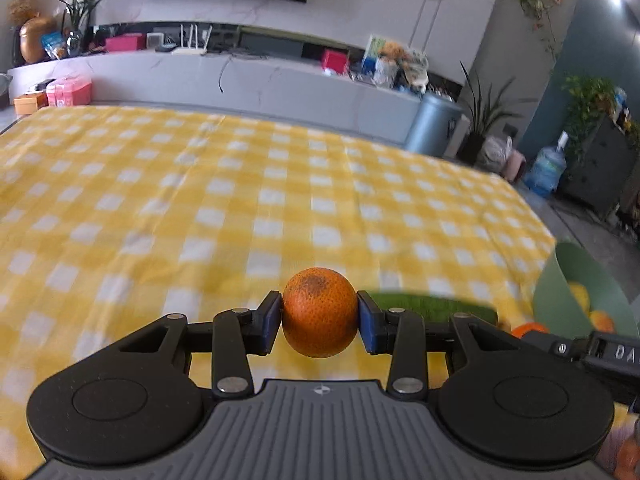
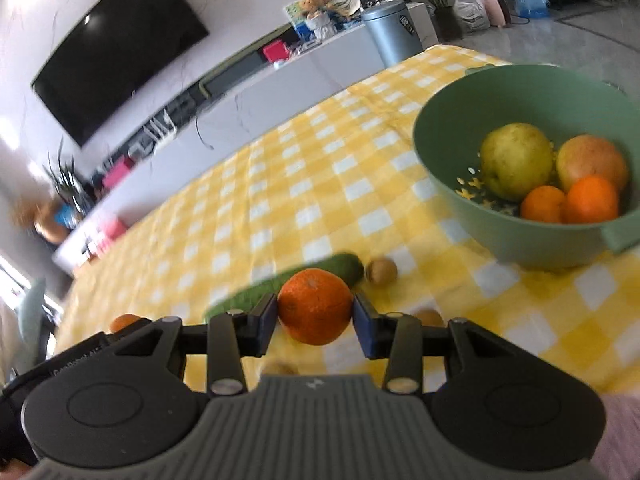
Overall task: Organize fruits
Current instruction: 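Lift both held oranges and carry them toward the green colander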
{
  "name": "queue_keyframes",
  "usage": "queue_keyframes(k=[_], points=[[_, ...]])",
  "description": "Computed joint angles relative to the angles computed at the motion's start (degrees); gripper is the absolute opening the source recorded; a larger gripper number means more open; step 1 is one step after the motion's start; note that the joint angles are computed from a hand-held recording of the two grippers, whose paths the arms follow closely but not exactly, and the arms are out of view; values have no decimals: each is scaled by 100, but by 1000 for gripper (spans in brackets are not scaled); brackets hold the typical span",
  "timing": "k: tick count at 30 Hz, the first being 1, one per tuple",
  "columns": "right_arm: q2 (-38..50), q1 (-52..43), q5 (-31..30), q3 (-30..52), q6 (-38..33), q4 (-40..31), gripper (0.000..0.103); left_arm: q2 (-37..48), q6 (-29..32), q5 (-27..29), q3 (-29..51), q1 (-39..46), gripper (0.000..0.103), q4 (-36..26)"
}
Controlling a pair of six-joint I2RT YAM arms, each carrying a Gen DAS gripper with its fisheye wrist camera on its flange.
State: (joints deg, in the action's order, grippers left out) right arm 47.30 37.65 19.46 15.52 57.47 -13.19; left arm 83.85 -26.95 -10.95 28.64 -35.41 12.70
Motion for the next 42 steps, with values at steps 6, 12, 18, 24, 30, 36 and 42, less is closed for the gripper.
queue_keyframes(k=[6, 12, 18, 24, 30, 36, 42], points=[[580, 320, -96, 578, 95, -1163, 39, -196, 412, 289, -218, -180, 45, -395], [1498, 18, -534, 666, -269, -692, 39, 187, 740, 1074, -416, 103, 45, 369], [1898, -164, -638, 805, -462, -526, 43, 978, 605, 1012, -337, 169, 46, 884], [1605, -146, -605, 607, -427, -343, 40, 1282, 367, 79, -666, -293, 45, 1883], [699, 283, -164, 395, -671, -272, 40, 934, 583, -770, -1019, -988, 45, 1956], [684, 471, 103, 461, -510, -317, 40, 546, 768, -1289, -981, -1460, 45, 1723], [-26, 473, 171, 181, -491, -261, 40, 156, 1031, -1249, -736, -1703, 45, 1161]])
